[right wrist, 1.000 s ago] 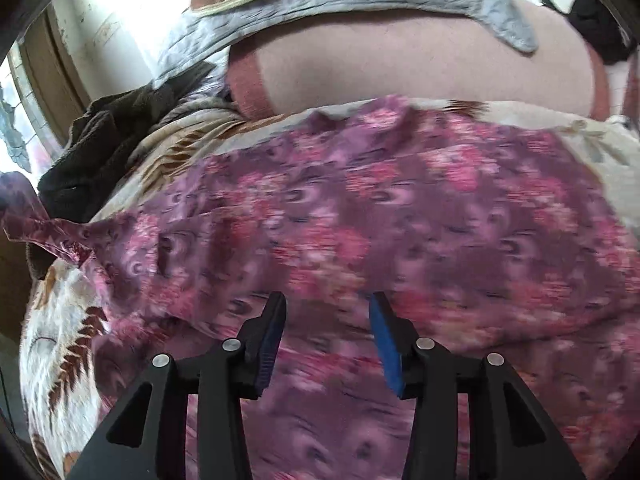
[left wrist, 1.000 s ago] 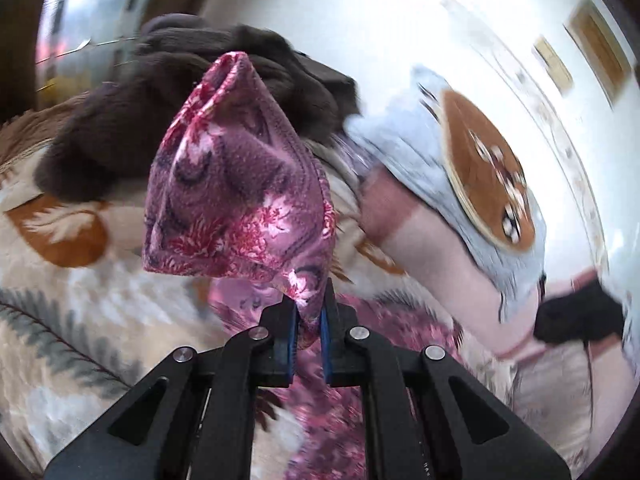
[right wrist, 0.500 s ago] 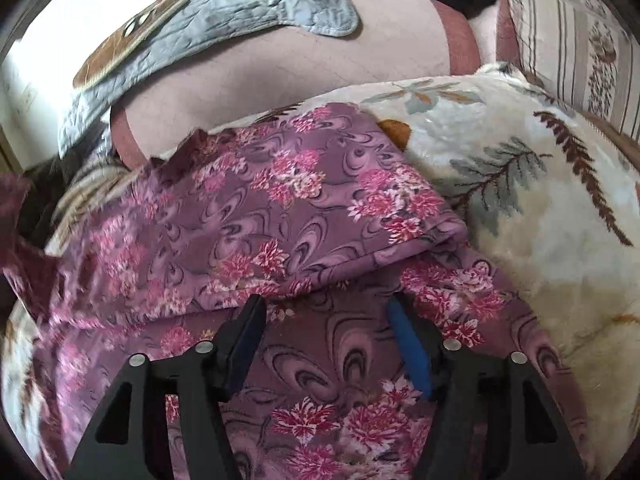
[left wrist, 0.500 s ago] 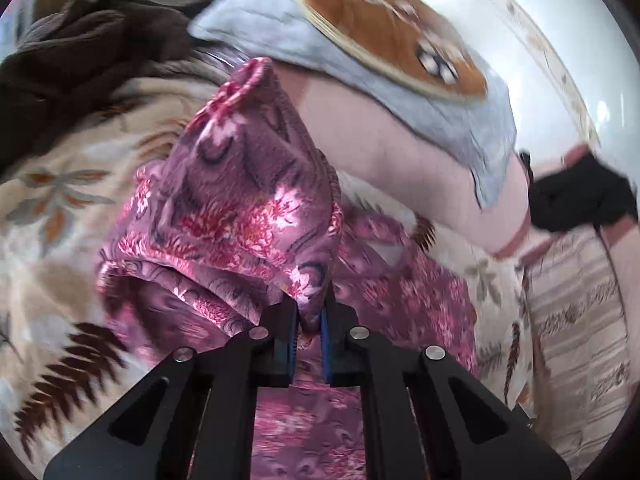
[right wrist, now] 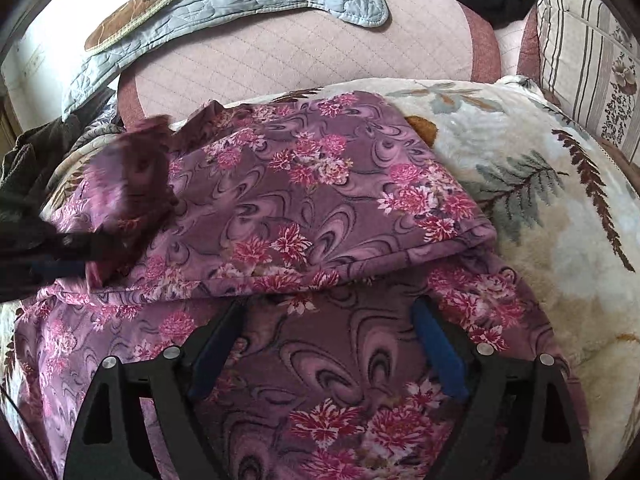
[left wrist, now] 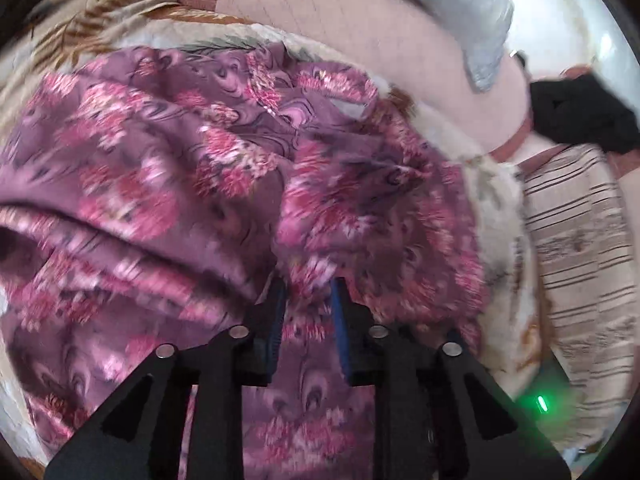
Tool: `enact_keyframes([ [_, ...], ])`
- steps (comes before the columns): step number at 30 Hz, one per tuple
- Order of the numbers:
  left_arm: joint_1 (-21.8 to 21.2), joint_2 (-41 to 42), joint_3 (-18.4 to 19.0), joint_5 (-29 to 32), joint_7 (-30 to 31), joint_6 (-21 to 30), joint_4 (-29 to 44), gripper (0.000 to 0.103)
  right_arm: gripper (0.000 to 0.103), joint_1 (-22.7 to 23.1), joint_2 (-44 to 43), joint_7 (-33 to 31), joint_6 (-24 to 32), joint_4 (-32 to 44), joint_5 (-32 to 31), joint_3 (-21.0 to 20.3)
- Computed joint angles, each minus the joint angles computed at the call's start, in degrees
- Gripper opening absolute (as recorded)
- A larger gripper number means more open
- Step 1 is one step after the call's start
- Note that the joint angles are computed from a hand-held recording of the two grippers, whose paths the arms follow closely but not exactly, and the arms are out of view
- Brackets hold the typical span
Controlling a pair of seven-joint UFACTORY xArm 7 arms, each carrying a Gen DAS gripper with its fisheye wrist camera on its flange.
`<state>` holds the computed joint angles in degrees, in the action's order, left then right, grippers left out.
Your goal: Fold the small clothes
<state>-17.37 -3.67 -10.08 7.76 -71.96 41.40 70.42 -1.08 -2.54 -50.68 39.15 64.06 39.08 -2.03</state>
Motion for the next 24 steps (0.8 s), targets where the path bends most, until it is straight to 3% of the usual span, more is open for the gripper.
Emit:
enact_keyframes([
  [3,1.3,-9.4,-0.5,1.4,-4.1,-3.2,-9.4,0.044,0.084,-0.7,0.5,1.3,3.8,2.7,2.9,-0.7],
  [7,4.4,-17.4,-0.5,-0.2,-7.6,-1.3,-18.1,0.044,0.086,-1.8,2.2,2.6,12.6,7.8,12.6,-1.2],
  [9,4.3,-19.8,0.9,-4.7,-7.0,-5.1,-23.3,0.038,0.086,-1.6,3.6,5.2,14.7,10.2,12.9,-0.1],
  [11,5.1,-20.9,0.0,-5.2,-6.6,-7.4,-25.1,0.036,0.086,-1.2,4.8,8.1,15.6,11.7,11.8,1.0],
  [15,6.3,-19.1,-2.4,-3.1,-5.1,-4.6,-22.3,0.037,0.084,-1.0,7.5,16.3,19.6,14.2,10.4,2.5],
  [17,6.5,-18.5,-3.2,-2.0,-5.0,-3.8,-21.4,0.037,0.074,-1.5,8.5,18.3,21.6,15.0,11.5,2.8],
  [18,6.5,-17.9,-3.3,-1.8,-5.2,-4.0,-21.0,0.037,0.045,-1.4,9.0,19.3,22.1,15.7,10.3,3.0],
  [19,6.2,-19.0,-2.6,-2.5,-4.5,-4.4,-22.0,0.037,0.008,-1.6,9.9,19.4,23.9,17.1,9.4,3.2],
  [20,5.9,-19.7,-2.0,-3.3,-4.1,-5.3,-23.0,0.037,0.009,-2.0,10.7,19.1,25.4,18.5,9.0,3.3],
  [24,5.6,-21.7,-0.7,-6.6,-2.9,-9.2,-26.4,0.037,0.009,-4.4,10.9,14.2,23.2,20.8,14.2,3.1],
])
